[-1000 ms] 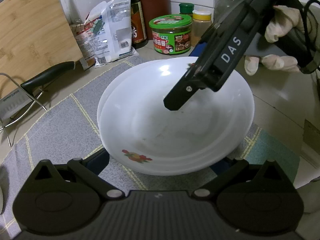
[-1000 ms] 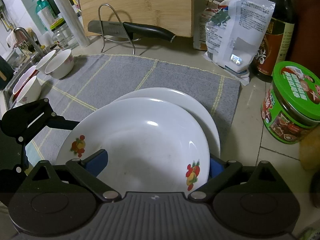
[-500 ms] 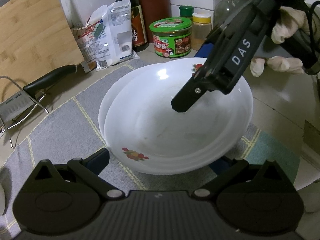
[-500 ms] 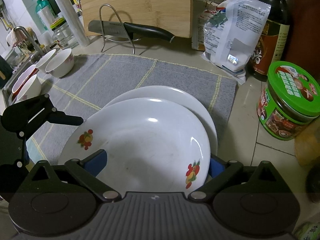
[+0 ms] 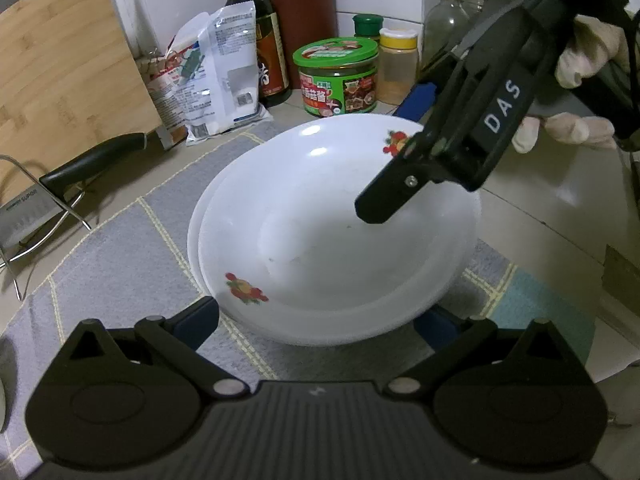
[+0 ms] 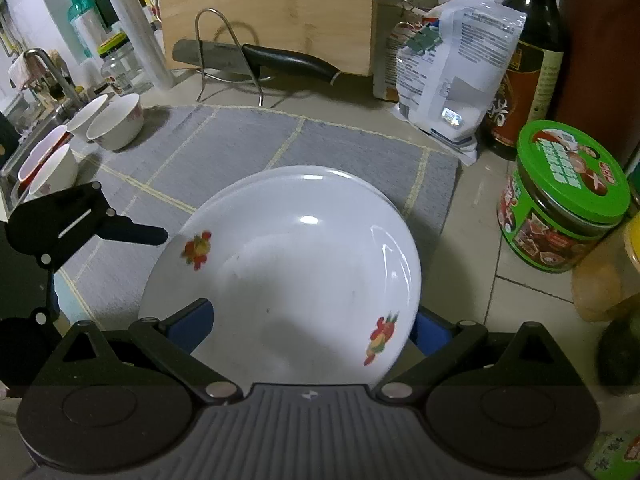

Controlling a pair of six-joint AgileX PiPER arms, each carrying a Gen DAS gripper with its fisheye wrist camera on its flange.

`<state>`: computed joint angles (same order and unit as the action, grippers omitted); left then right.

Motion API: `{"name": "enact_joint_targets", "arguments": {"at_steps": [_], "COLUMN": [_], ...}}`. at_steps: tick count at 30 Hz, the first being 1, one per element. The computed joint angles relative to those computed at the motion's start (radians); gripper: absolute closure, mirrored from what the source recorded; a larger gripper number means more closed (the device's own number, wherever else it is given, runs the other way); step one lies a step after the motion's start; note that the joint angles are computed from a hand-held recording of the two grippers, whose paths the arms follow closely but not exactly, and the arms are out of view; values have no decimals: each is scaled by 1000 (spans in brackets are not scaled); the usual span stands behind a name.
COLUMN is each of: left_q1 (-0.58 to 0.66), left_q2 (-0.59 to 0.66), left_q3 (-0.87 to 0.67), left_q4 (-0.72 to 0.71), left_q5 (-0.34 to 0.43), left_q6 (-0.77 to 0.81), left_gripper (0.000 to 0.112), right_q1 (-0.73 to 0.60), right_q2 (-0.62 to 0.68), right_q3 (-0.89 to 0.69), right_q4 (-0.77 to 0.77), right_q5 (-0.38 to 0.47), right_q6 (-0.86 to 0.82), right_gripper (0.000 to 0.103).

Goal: Organize plates and bowls
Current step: 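Lower the white plate onto the plate stack and open the right tool, then move the right tool away from the plates toward the white bowls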

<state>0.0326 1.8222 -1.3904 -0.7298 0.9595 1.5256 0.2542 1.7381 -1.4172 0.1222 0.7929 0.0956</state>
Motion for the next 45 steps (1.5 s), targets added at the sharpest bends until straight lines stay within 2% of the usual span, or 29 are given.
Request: {"name": "enact_joint_targets", "arguments": {"at_steps": [7, 12, 17, 25, 32, 40, 45], "left_q1": [2, 26, 60, 166, 255, 430, 553], "left_q2": [-15, -25, -49, -90, -170, -148, -41], "left_q3": [26, 44, 80, 125, 209, 198, 76], "left_q4": [-18, -60, -115, -256, -319, -386, -355], "left_q5": [-17, -5, -30, -51, -125, -66, 18], "left_q6": [6, -3, -25, -57, -34, 71, 83], "left_gripper": [10, 10, 10, 10, 10, 10, 10], "right_q1": [8, 40, 69, 117, 196, 336, 428], "right_q2": [-29, -38, -37, -25, 2, 111, 270], "right_q3": [31, 28, 24, -8, -53, -193, -419], "right_q4": [-17, -117, -184, -238, -310, -489, -555], "right_q5": [-16, -35, -63, -96, -147, -133, -17], "right_q6": [0, 54, 105, 114, 164, 357, 459], "right_gripper": [0, 0, 0, 0, 0, 0, 0]}}
